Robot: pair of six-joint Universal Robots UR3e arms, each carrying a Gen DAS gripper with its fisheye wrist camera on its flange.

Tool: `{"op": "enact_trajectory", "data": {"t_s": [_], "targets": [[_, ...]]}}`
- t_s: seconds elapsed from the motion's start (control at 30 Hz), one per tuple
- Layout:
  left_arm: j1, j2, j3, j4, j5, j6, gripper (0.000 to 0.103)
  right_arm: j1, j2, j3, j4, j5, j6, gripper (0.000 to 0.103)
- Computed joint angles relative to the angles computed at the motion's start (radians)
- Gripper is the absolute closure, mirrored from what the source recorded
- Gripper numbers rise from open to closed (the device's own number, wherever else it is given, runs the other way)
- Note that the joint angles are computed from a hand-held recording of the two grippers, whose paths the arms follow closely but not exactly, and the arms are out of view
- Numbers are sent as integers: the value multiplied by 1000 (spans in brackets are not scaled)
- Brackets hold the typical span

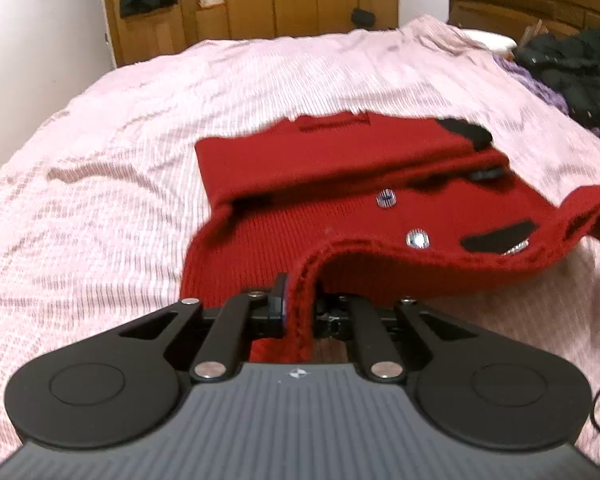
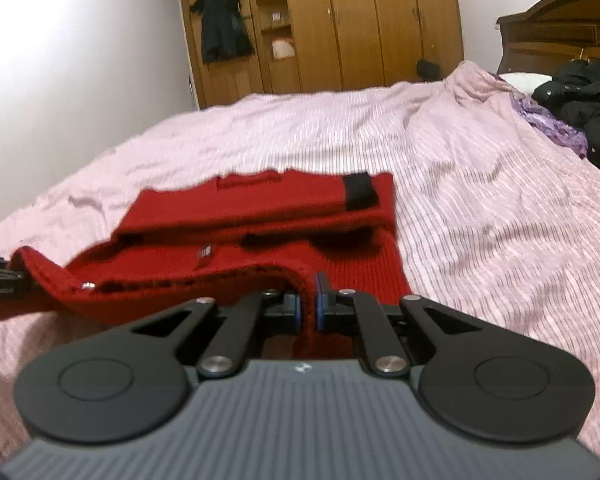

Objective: Fold small clothes
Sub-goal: 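Grasp the cardigan hem with the left gripper while the right gripper grasps it too, then lift the hem with both grippers and fold it over toward the collar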

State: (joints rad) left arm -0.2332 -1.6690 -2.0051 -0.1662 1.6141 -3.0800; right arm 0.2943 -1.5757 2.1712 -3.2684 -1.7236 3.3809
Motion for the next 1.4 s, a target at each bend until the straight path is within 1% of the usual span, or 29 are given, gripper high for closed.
{"op": "enact_trajectory", "data": {"t_s": [0.17,0.33,0.57,0.77,0.93,1.07,1.17,1.3,1.4], "targets": [[-23,-66,111,18,49,-7,93,-26,54,-66,-31,13,-9,94],[-23,-105,181,24,54,-11,94,-25,101,-134,-40,-2,-6,94],[1,-158,244,58,31,-14,95,15,197,-294,-4,-82,-20,94],[25,-242,361,77,17,-1,95,36,309,-487,45,-153,-47,94],[41,-331,525,47,1,14,95,40,419,-670,94,-206,-81,94],[50,-422,690,-3,-8,34,95,31,523,-845,157,-235,-92,94],[55,-516,846,-55,-13,48,95,25,611,-975,203,-259,-92,94],[63,-680,1112,-174,-18,56,95,15,733,-1148,273,-281,-111,94],[69,-833,1351,-288,-13,63,95,12,816,-1251,313,-295,-120,94]]}}
